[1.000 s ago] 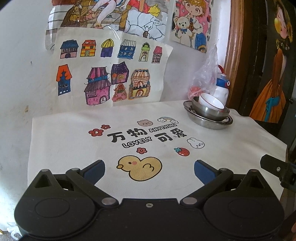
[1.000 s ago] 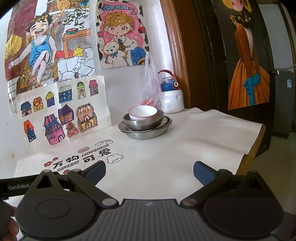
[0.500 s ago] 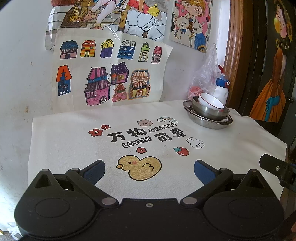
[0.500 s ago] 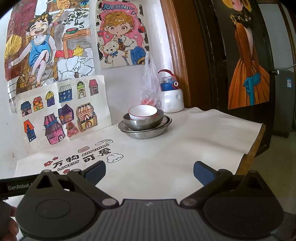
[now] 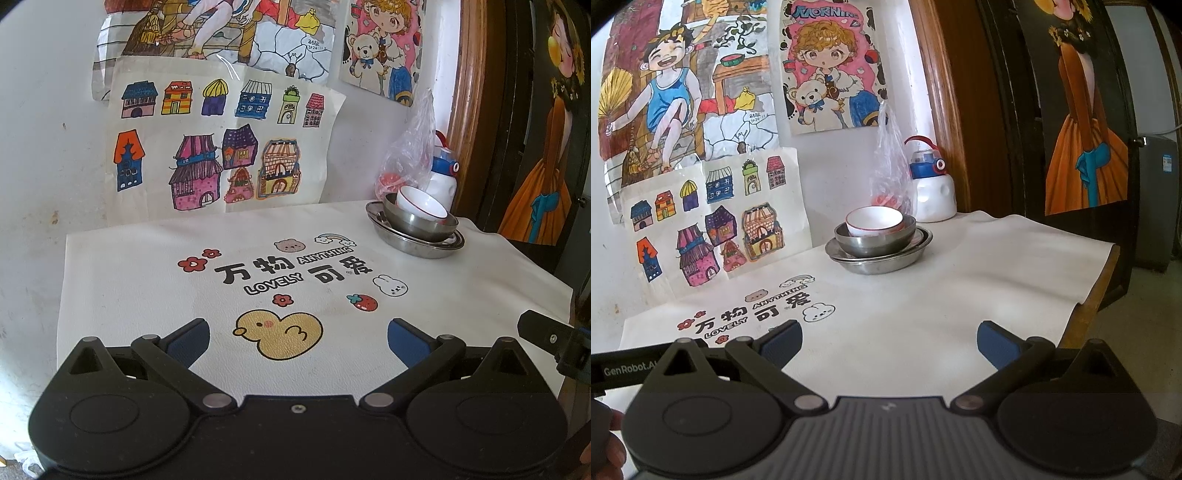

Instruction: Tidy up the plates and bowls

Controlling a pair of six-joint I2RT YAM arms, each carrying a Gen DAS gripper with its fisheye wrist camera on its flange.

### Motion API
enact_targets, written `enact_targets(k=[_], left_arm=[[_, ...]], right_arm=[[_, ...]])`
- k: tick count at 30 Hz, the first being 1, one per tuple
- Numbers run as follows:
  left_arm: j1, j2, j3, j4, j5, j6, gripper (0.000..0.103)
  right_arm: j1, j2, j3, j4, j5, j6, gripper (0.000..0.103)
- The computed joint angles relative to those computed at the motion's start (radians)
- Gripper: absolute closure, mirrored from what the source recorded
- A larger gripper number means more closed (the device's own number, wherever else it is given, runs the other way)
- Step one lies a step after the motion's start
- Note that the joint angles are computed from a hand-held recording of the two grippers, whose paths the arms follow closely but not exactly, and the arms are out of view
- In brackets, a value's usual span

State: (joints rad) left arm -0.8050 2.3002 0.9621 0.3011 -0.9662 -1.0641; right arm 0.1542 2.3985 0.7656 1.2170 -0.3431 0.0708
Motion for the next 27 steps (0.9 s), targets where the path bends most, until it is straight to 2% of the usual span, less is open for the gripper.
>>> enact_targets(k=[27], left_arm=[[-0.003,-0.001,0.002,-0.016,0.001,-0.017,0.001]], right_arm=[[-0.008,-0.003,-0.004,-0.005,-0.009,-0.003,0.0]])
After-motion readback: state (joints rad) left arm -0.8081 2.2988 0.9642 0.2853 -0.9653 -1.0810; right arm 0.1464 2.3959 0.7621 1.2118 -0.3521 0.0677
